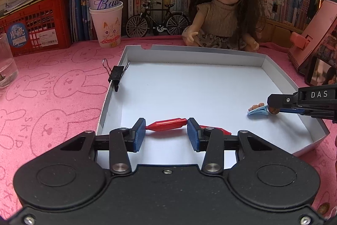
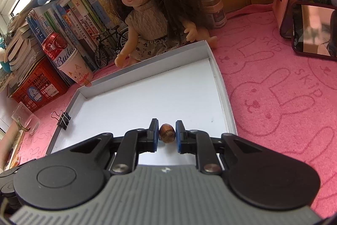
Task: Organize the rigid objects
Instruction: 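Open the left tool dropping the crayon while the right tool releases the nut, then withdraw both open tools from the tray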
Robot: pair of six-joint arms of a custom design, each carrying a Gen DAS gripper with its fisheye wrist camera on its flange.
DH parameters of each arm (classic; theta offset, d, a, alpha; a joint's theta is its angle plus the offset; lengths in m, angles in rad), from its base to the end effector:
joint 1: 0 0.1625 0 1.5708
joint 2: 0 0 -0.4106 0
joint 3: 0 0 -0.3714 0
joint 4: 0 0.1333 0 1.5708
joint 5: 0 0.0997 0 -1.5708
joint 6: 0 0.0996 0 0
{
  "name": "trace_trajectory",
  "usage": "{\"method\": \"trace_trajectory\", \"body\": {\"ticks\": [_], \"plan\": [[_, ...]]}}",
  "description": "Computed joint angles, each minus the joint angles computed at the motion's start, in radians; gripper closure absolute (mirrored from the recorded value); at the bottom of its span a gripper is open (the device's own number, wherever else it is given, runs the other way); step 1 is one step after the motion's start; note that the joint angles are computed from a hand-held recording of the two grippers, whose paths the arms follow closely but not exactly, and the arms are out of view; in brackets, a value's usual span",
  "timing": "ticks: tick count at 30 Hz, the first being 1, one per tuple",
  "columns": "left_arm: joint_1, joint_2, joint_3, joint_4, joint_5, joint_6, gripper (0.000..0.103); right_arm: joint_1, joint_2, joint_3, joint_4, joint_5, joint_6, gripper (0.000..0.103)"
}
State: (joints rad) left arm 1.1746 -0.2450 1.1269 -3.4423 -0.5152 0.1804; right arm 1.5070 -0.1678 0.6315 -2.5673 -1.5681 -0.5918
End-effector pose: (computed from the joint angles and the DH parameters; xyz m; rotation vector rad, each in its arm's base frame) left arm -0.0789 -0.7585 0.0318 -0.0332 2.0193 -1.1544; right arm 0.0776 -0.8802 0.0298 0.7524 -2.7794 0.7452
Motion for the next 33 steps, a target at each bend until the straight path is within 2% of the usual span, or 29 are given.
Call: {"method": "trace_trajectory", "body": {"ticks": [4,6,8,10,13,19,27,33], "plan": [[-0.003,0.002,0.0,0.001,0.006,0.01,0.061,-0.002,-0.001,0.001,0.005,0.007,0.005,0.082],[-0.007,-0.004,0.011,0.003,0.01,0.001,0.059,-0.005,-0.01,0.016,-0.002,0.019,0.006,0.078],[-0.012,-0.009,0.025,-0.03,0.008,0.027,0.051,-0.006,-0.02,0.031,-0.005,0.027,0.0,0.074],[-0.02,-0.01,0.035,-0.071,0.011,0.061,0.035,-0.008,-0.033,0.053,-0.013,0.03,-0.011,0.072],[-0.033,-0.021,0.068,-0.128,0.009,0.098,0.025,-0.01,-0.061,0.107,-0.055,0.041,-0.045,0.058],[-0.06,-0.056,0.165,-0.195,-0.013,0.082,0.018,-0.018,-0.143,0.265,-0.165,0.082,-0.151,0.041],[-0.102,-0.077,0.274,-0.293,-0.029,0.095,0.015,-0.031,-0.246,0.464,-0.301,0.145,-0.284,0.02],[-0.131,-0.094,0.349,-0.34,-0.031,0.08,0.014,-0.044,-0.31,0.593,-0.39,0.187,-0.374,0.014]]}}
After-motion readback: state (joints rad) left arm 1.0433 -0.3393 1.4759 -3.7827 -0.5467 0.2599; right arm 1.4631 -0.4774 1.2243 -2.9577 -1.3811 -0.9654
